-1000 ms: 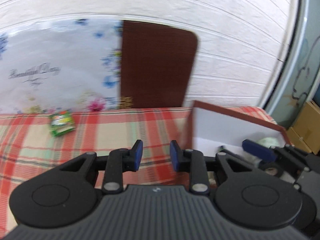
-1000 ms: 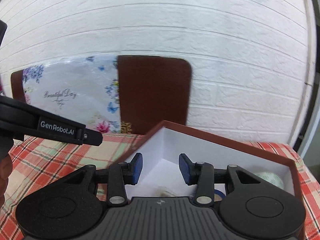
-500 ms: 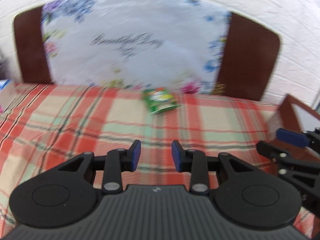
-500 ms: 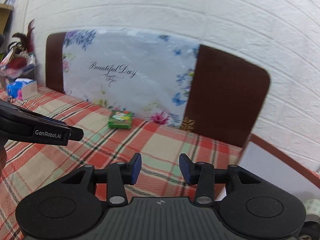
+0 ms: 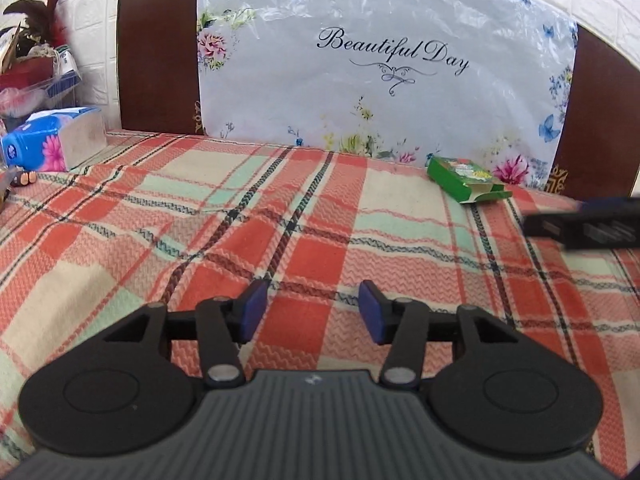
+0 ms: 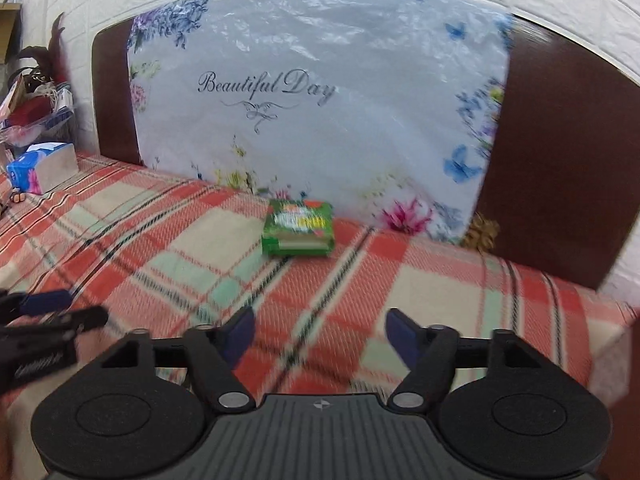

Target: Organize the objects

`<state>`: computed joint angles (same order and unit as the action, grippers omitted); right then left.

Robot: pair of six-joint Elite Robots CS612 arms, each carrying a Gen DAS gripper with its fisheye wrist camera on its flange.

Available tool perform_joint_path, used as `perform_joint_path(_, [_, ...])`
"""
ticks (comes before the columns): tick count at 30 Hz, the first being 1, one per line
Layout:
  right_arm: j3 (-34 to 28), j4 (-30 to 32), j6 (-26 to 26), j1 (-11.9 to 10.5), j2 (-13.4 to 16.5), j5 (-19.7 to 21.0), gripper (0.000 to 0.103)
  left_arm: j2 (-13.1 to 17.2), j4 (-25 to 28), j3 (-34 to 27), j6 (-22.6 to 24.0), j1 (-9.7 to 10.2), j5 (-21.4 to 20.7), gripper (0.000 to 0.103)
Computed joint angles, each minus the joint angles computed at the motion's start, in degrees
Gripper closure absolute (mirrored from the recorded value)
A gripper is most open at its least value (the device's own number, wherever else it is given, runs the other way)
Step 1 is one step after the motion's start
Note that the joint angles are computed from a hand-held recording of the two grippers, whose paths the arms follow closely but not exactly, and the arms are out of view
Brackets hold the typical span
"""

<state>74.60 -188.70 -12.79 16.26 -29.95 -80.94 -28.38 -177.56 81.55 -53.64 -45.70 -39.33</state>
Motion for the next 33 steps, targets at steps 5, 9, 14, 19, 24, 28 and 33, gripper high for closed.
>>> perform_joint_path(5, [-10.67,4.60,2.36,0.96,5.33,0.15,0.021,0.59,-2.93,-0.21,0.71,0.21,-0.15,0.046])
perform_joint_path(9, [-19.12,10.18,3.65,2.19,9.55,-4.84,0.021,0.85,-4.05,-0.20,0.68,0.26,-0.22,0.046])
perform_joint_path(14, [-20.23,11.88,4.55,2.06,10.05,-3.55,0.043,0.80,-4.16,-0.07,0.46,0.24,-0.22,0.045])
perform_joint_path(19, [-8.19,6.86,-0.50,1.56,4.39,-0.57,0.044,0.75,-4.81,0.05,1.06,0.35,-1.04,0.040])
perform_joint_path(24, [9.40,-4.01,-5.26,-0.08,-2.65,2.41,0.043,-0.74,1.29,-0.30,2.92,-0.19,-4.16,0.034])
perform_joint_path(28, [20.27,-12.10,-7.60,-1.38,-6.60,1.11,0.042,-2.23,-5.57,0.93,3.38,-1.41,-16.74,0.034])
perform_joint_path(33, [27.29,-17.58,-6.76,-3.12,-8.99,0.89,0.023,-2.85,-7.96,-0.16,2.19,-2.66,-27.51,0.034])
